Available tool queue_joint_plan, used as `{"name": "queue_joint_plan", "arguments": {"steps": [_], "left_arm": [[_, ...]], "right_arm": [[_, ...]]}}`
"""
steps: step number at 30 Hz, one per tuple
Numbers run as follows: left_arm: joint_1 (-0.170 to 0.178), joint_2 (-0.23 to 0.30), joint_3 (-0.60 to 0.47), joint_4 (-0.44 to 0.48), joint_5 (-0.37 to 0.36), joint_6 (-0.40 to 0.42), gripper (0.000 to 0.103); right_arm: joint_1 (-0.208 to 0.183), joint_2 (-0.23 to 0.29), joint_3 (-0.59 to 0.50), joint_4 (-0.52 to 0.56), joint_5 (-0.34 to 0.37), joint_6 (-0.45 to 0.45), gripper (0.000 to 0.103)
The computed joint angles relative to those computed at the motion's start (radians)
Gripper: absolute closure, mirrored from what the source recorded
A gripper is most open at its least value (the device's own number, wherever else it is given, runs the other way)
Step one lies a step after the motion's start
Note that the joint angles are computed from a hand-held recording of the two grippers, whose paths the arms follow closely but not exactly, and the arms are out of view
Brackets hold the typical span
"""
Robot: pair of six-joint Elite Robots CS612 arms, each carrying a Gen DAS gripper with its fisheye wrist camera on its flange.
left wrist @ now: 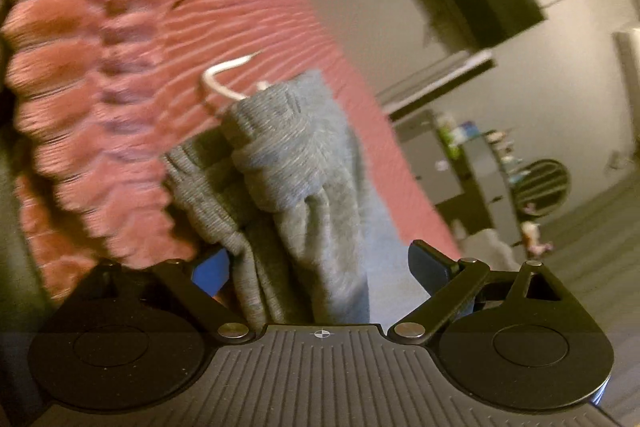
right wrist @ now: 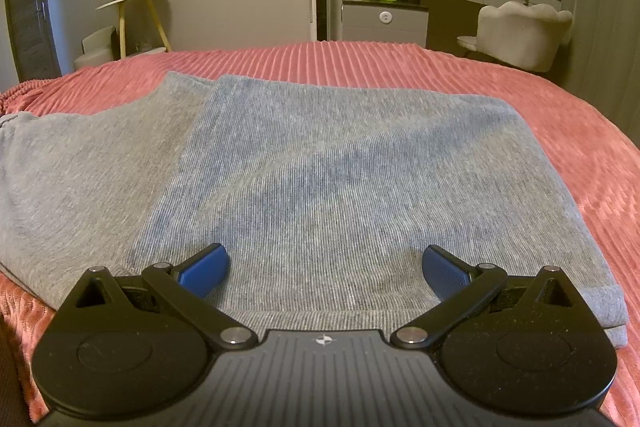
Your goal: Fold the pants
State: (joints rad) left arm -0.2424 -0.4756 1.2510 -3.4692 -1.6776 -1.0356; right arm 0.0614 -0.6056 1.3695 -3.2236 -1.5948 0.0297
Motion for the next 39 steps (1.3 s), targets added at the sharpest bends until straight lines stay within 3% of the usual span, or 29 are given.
{"name": "queue_joint_plan", "arguments": {"steps": [3,10,16,21,23,25,28,31,33,35,37,39], "left_arm": [[0.005,0.025,-0.031,-0.026,-0.015,-0.037,0.007],[0.005,0.042,-0.082,0.088,-0.015,-0.038,0.007],[0.012,0.057,-0.107,0.087,-0.002,-0.165,0.007],[0.002,0.050,-0.110,0.129,0.043,-0.142,0.008],[-0.001,0.046,-0.098,0.112,0.055,-0.121,0.017],[-0.001,0.042,-0.077,0.076,0.064,-0.120,0.043],[0.002,0.052,-0.067,0.001,0.054,-0.133,0.049],[0.000,0.064,-0.083,-0.044,0.041,-0.075,0.055],[0.000,0.077,-0.104,-0.070,0.024,-0.035,0.055],[-0.002,0.078,-0.116,-0.034,0.032,-0.016,0.053],[-0.001,0.078,-0.127,0.036,0.036,-0.037,0.039],[0.004,0.082,-0.144,0.092,0.014,-0.071,0.034]], "right_arm": [[0.001,0.004,-0.005,-0.003,-0.004,0.000,0.000],[0.001,0.012,-0.013,-0.010,-0.007,-0.003,0.000],[0.000,0.012,-0.013,-0.013,-0.003,0.003,0.000],[-0.001,0.011,-0.012,-0.011,-0.002,0.006,0.000],[-0.001,0.011,-0.012,-0.012,-0.003,0.008,0.000],[-0.001,0.012,-0.011,-0.020,-0.003,0.008,0.000],[-0.002,0.015,-0.011,-0.030,0.001,0.012,0.000],[-0.002,0.017,-0.011,-0.037,0.002,0.011,0.000],[-0.002,0.018,-0.012,-0.039,0.002,0.012,0.000],[-0.002,0.019,-0.013,-0.042,0.002,0.013,0.000],[-0.002,0.021,-0.014,-0.047,0.002,0.013,0.000],[-0.002,0.023,-0.015,-0.050,0.000,0.013,0.000]]}}
